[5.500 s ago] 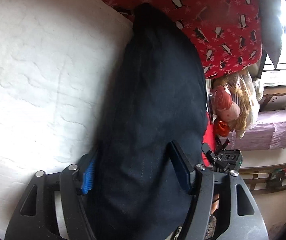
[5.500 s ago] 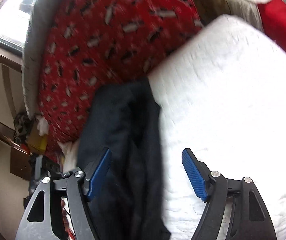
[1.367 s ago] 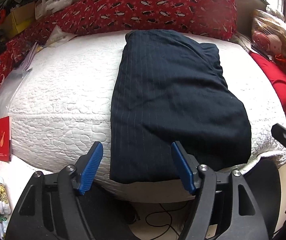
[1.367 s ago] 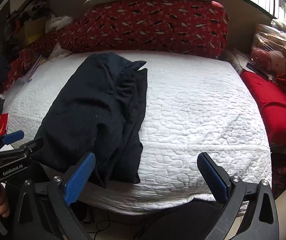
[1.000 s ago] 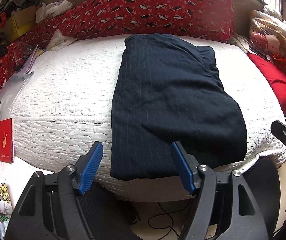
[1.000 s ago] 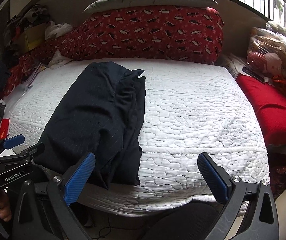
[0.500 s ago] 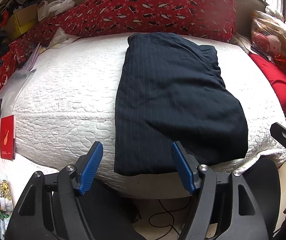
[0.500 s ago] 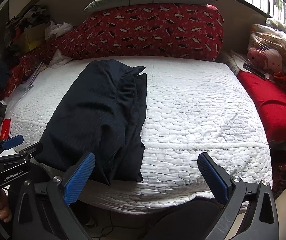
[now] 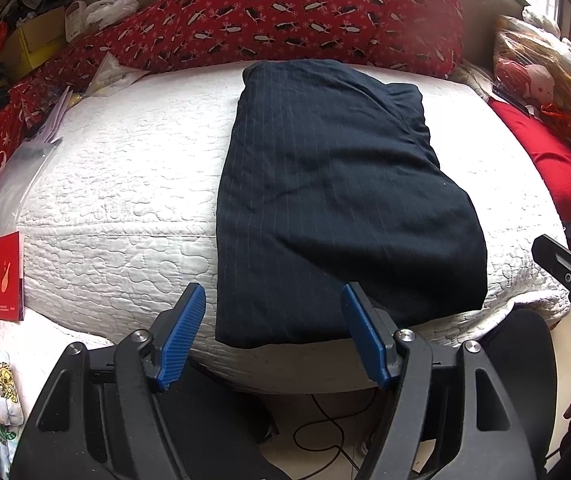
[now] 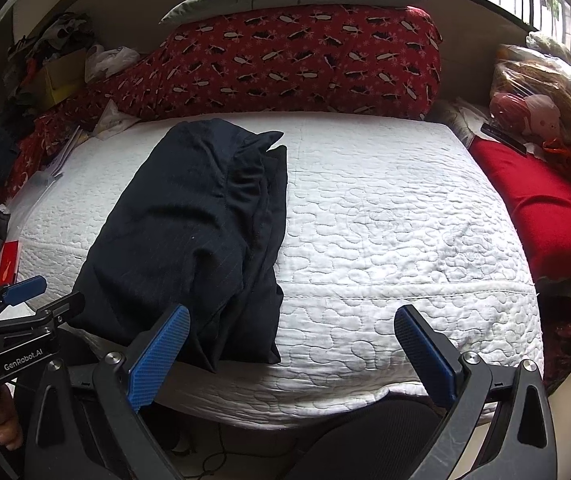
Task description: Fold large clothes
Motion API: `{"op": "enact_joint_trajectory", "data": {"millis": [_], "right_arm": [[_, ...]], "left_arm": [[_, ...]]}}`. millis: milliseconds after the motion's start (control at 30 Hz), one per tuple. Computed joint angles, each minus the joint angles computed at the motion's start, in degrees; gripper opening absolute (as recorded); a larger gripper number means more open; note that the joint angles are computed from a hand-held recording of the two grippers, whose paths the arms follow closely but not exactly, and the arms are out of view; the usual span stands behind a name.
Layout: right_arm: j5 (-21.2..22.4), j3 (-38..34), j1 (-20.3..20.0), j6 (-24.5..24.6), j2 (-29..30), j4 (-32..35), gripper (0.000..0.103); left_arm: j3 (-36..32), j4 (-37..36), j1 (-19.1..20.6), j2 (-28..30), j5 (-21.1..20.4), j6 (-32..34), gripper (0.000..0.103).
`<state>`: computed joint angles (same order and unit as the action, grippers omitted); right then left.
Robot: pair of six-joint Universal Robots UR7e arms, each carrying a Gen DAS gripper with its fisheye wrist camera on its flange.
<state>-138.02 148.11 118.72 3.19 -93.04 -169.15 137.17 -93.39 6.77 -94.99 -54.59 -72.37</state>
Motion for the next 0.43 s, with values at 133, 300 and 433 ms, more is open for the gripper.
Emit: {"op": "enact_joint_trajectory", "data": {"millis": [133,300,433], "right_arm": [[-0.7,-0.1,-0.1,0.3,0.3,0.3,0.103],[-0.8,-0.1,-0.4,0.7,-0.1,0.9,0.103],[-0.9,-0.1,-0.8,0.7,-0.1,1.0,0.103]], "left_arm": [[0.3,-1.3,0.5,-0.4,-0.7,0.6,0.07],[0.7,-2.6,0.2,-1.0,-0.3,0.5,0.07],[0.7,-4.3,0.2,-0.6,-1.3,2.3,0.07]]}}
